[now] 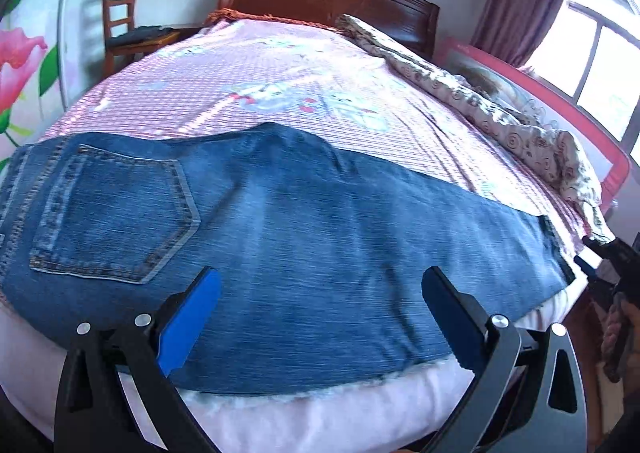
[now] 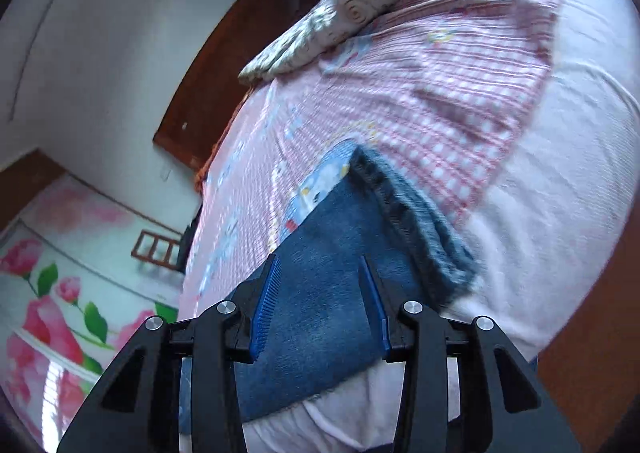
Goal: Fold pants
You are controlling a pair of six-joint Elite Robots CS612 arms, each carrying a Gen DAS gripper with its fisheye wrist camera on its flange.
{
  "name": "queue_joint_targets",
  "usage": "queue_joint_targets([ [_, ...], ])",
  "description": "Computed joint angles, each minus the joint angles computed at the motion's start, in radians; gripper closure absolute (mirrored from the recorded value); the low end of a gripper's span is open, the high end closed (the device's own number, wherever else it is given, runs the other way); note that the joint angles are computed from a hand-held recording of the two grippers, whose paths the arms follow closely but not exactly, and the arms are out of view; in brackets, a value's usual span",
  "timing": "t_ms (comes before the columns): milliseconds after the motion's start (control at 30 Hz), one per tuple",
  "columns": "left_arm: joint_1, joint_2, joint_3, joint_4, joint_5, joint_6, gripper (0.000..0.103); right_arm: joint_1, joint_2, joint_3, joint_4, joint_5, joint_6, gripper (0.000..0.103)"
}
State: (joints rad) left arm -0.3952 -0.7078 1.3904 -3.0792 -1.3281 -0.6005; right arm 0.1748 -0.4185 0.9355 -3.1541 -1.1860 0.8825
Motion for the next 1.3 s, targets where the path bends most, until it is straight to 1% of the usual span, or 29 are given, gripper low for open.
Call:
queue_joint_targets([
  [67, -0.001, 0.027, -0.062, 0.020, -0.099, 0.035, 0.002, -0.007, -0.013, 0.050, -0.051, -0.027, 0.093, 0.063],
  [100, -0.004, 0.044, -0.096, 0.026, -0.139, 0.053, 0.002, -0.008, -0.018, 0.067, -0.055, -0.045, 0.119, 0.063],
  [167, -0.007, 0.079, -0.165, 0.027, -0.234, 0.082, 0.002, -0.009, -0.014, 0.076, -0.089, -0.056, 0.160, 0.063],
  [233, -0.013, 0.111, -0.228, 0.034, -0.299, 0.098, 0.002, -0.009, -0.010, 0.080, -0.109, -0.081, 0.192, 0.063],
  [267, -0.016, 0.128, -0.263, 0.050, -0.332, 0.107, 0.002, -0.008, -0.013, 0.085, -0.109, -0.106, 0.209, 0.063],
  [300, -0.021, 0.143, -0.294, 0.070, -0.347, 0.118, 0.002, -0.007, -0.019, 0.101, -0.135, -0.138, 0.239, 0.063],
  [333, -0.027, 0.152, -0.312, 0.081, -0.349, 0.126, 0.002, -0.009, -0.022, 0.109, -0.169, -0.143, 0.245, 0.063],
  [367, -0.029, 0.163, -0.331, 0.087, -0.360, 0.128, 0.002, -0.007, -0.028, 0.112, -0.161, -0.154, 0.214, 0.063],
  [400, -0.029, 0.175, -0.350, 0.097, -0.375, 0.125, 0.002, -0.009, -0.034, 0.111, -0.115, -0.155, 0.183, 0.063],
  [467, -0.030, 0.199, -0.387, 0.129, -0.397, 0.110, 0.002, -0.017, -0.020, 0.091, -0.093, -0.101, 0.201, 0.063],
  [500, -0.030, 0.210, -0.407, 0.152, -0.404, 0.100, 0.002, -0.019, -0.018, 0.092, -0.086, -0.089, 0.198, 0.063],
  [567, -0.028, 0.228, -0.432, 0.195, -0.409, 0.080, 0.002, -0.018, -0.010, 0.082, -0.070, -0.066, 0.153, 0.063],
  [633, -0.028, 0.235, -0.427, 0.165, -0.409, 0.077, 0.002, -0.011, -0.016, 0.078, -0.001, -0.093, 0.065, 0.063],
  [733, -0.031, 0.231, -0.419, 0.166, -0.399, 0.124, 0.002, -0.003, -0.023, 0.077, 0.030, -0.124, -0.024, 0.063],
  [767, -0.032, 0.232, -0.418, 0.164, -0.397, 0.130, 0.002, 0.003, -0.027, 0.073, 0.061, -0.148, -0.079, 0.063],
  [833, -0.034, 0.233, -0.418, 0.158, -0.392, 0.130, 0.002, 0.020, -0.042, 0.062, 0.152, -0.219, -0.233, 0.062],
  [867, -0.033, 0.233, -0.420, 0.160, -0.393, 0.129, 0.002, 0.032, -0.050, 0.059, 0.186, -0.280, -0.289, 0.047],
  [900, -0.033, 0.234, -0.421, 0.161, -0.395, 0.129, 0.002, 0.045, -0.056, 0.060, 0.197, -0.357, -0.321, 0.035],
  [933, -0.032, 0.235, -0.424, 0.163, -0.399, 0.128, 0.002, 0.053, -0.055, 0.061, 0.197, -0.408, -0.334, 0.021],
  [967, -0.031, 0.235, -0.422, 0.160, -0.402, 0.127, 0.002, 0.054, -0.052, 0.053, 0.231, -0.422, -0.336, 0.021],
  [1000, -0.030, 0.235, -0.422, 0.159, -0.403, 0.125, 0.002, 0.049, -0.047, 0.058, 0.223, -0.393, -0.312, 0.019],
  [1067, -0.030, 0.236, -0.423, 0.157, -0.403, 0.125, 0.002, 0.044, -0.049, 0.084, 0.145, -0.382, -0.263, 0.019],
  [1100, -0.031, 0.236, -0.422, 0.156, -0.401, 0.129, 0.002, 0.047, -0.049, 0.079, 0.158, -0.409, -0.262, 0.019],
  [1133, -0.032, 0.235, -0.421, 0.156, -0.398, 0.136, 0.002, 0.048, -0.049, 0.083, 0.132, -0.423, -0.260, 0.020],
  [1167, -0.032, 0.235, -0.421, 0.158, -0.396, 0.142, 0.002, 0.048, -0.050, 0.098, 0.068, -0.417, -0.257, 0.021],
  [1200, -0.032, 0.235, -0.421, 0.159, -0.396, 0.144, 0.002, 0.051, -0.055, 0.110, 0.030, -0.426, -0.263, 0.021],
  [1233, -0.032, 0.236, -0.421, 0.156, -0.397, 0.143, 0.002, 0.051, -0.052, 0.107, -0.003, -0.418, -0.280, 0.022],
  [1267, -0.032, 0.236, -0.420, 0.154, -0.398, 0.140, 0.002, 0.049, -0.043, 0.089, -0.019, -0.392, -0.297, 0.027],
  [1300, -0.032, 0.236, -0.421, 0.153, -0.397, 0.139, 0.002, 0.047, -0.038, 0.073, 0.006, -0.376, -0.314, 0.029],
])
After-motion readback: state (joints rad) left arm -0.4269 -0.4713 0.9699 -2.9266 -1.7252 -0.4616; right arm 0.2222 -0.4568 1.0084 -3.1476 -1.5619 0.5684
